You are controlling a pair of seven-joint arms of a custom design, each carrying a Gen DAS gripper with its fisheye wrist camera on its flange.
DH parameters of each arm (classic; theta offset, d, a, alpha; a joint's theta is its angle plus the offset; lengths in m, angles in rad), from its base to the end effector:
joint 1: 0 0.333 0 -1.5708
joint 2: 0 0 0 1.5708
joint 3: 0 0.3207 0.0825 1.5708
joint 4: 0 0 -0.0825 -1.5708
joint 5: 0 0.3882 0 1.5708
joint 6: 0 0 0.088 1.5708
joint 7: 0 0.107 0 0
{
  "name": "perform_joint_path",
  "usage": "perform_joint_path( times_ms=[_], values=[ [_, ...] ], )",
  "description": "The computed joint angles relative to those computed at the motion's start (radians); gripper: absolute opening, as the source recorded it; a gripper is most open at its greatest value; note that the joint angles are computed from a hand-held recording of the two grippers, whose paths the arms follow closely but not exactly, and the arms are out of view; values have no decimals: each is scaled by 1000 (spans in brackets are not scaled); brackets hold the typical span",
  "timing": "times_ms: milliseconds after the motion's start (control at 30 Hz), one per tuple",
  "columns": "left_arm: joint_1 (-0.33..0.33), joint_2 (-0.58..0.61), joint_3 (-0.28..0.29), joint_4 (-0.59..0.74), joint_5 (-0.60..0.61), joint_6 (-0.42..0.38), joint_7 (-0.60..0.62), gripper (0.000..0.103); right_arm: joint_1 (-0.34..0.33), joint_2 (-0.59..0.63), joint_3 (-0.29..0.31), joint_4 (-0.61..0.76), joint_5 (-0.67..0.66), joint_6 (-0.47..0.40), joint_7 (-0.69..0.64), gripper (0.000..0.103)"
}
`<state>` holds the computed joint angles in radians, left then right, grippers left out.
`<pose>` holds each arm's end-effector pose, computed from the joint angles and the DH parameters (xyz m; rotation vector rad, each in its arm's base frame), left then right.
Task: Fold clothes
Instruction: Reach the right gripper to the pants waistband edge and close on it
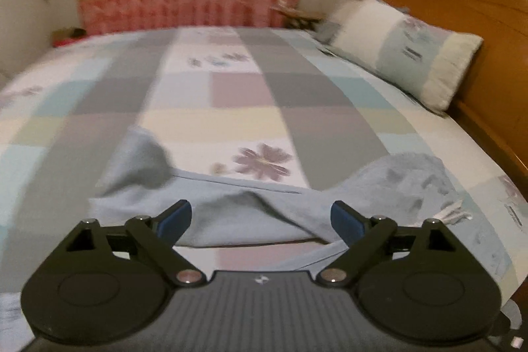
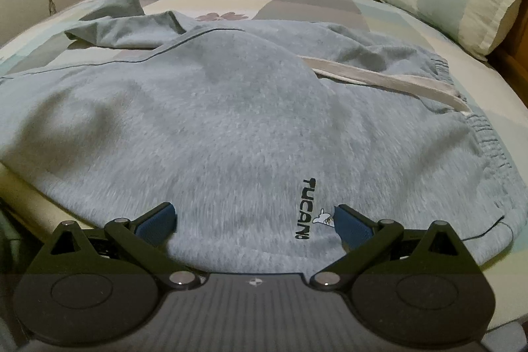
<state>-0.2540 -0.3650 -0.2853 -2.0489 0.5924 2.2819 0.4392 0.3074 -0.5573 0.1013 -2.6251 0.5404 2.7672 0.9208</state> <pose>0.4199 -0.2638 0.6583 -1.9584 1.4165 -0.7477 0.3879 0.1472 0.5056 -2.1734 1.1062 -0.4502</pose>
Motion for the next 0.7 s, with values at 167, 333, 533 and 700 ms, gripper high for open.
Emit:
perform_joint_path(
  times_ms=[167,333,533,700],
  values=[
    [6,141,37,-73,-14,198,1,91,-32,33,-22,104,-64,-201,-11,103],
    [44,199,46,-107,116,339,44,91,-35,111,-68,251,-13,-365,-49,103],
    [24,234,113,-118,-149,415,338,92,-25,308,-47,469,36,-342,-87,103],
    [42,143,66,-139,-58,411,334,92,-4,493,-34,702,54,-349,-198,103]
  ],
)
